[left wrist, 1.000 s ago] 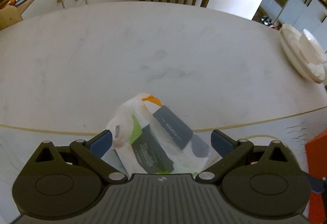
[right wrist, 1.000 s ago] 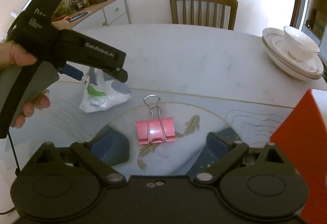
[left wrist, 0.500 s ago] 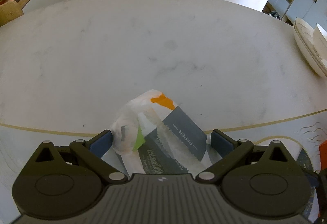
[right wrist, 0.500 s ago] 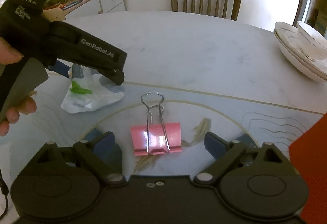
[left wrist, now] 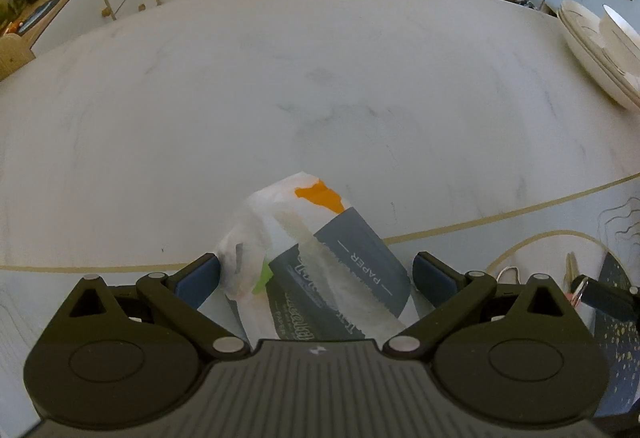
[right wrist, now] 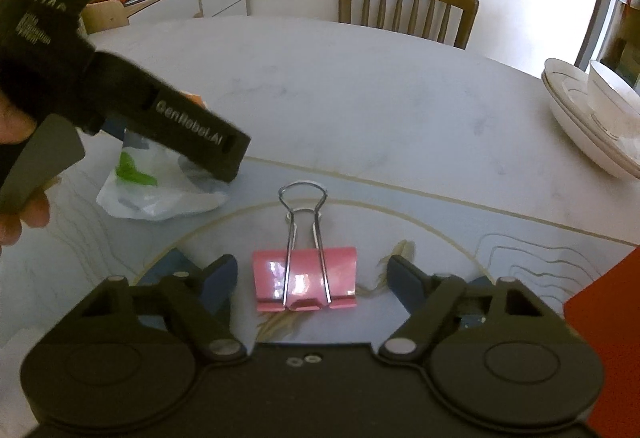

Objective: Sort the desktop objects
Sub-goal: 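Grasp the white paper packet with the left tool while the right tool grasps the pink binder clip, then carry the paper packet and pink binder clip over the red box with both tools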

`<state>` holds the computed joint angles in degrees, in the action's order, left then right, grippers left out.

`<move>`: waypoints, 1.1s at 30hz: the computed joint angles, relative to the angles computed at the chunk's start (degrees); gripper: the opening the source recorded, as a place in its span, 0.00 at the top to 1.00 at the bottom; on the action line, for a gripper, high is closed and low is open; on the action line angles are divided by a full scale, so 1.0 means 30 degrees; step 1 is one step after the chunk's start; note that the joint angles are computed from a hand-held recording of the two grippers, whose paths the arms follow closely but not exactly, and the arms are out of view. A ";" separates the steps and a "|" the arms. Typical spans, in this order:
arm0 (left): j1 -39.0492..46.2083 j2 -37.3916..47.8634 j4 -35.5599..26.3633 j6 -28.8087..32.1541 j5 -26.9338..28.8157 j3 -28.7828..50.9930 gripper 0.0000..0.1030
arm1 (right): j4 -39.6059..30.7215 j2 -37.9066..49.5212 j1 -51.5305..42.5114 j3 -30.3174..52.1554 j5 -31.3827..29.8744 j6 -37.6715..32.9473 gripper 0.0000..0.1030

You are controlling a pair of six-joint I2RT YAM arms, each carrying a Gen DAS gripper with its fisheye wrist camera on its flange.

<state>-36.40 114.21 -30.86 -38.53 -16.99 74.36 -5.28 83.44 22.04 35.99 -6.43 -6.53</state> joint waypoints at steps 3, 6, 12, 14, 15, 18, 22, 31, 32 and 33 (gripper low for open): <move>0.0034 0.0096 0.0177 0.0378 0.0164 -0.0008 0.00 | -0.0428 -0.0227 -0.0190 0.0162 -0.0023 0.0100 0.34; -0.0091 -0.0181 0.0579 0.0710 0.0315 -0.0509 0.00 | -0.0770 -0.0314 -0.0362 0.0359 -0.0187 -0.0048 0.51; -0.0688 -0.1116 0.1367 0.0743 0.0594 -0.1932 0.05 | -0.1869 -0.1094 -0.0787 0.0388 -0.0126 -0.0181 0.53; -0.0986 -0.1517 0.1643 0.0793 0.0586 -0.2479 0.08 | -0.2213 -0.1475 -0.1057 0.0226 -0.0297 -0.0225 0.53; -0.1143 -0.1733 0.1821 0.0762 0.0625 -0.2800 0.09 | -0.2367 -0.1680 -0.1202 0.0105 -0.0402 -0.0234 0.53; -0.1577 -0.2236 0.2144 0.0875 0.0607 -0.3481 0.13 | -0.3008 -0.2700 -0.1613 -0.0453 -0.0669 -0.0160 0.53; -0.2428 -0.2952 0.2336 0.0407 0.0542 -0.4118 0.27 | -0.4322 -0.4843 -0.2231 -0.1430 -0.1097 -0.0090 0.53; -0.5060 -0.3999 0.2189 0.0398 0.0243 -0.4563 0.47 | -0.7789 -0.8694 -0.3748 -0.1486 -0.2376 -0.0649 0.53; -0.5440 -0.4036 0.2071 0.0255 0.0146 -0.4467 0.48 | -0.8244 -0.9143 -0.3962 -0.1403 -0.2579 -0.0735 0.53; -0.5732 -0.4165 0.2063 0.0207 0.0145 -0.4456 0.48 | -0.8692 -0.9552 -0.4201 -0.1305 -0.2781 -0.0864 0.53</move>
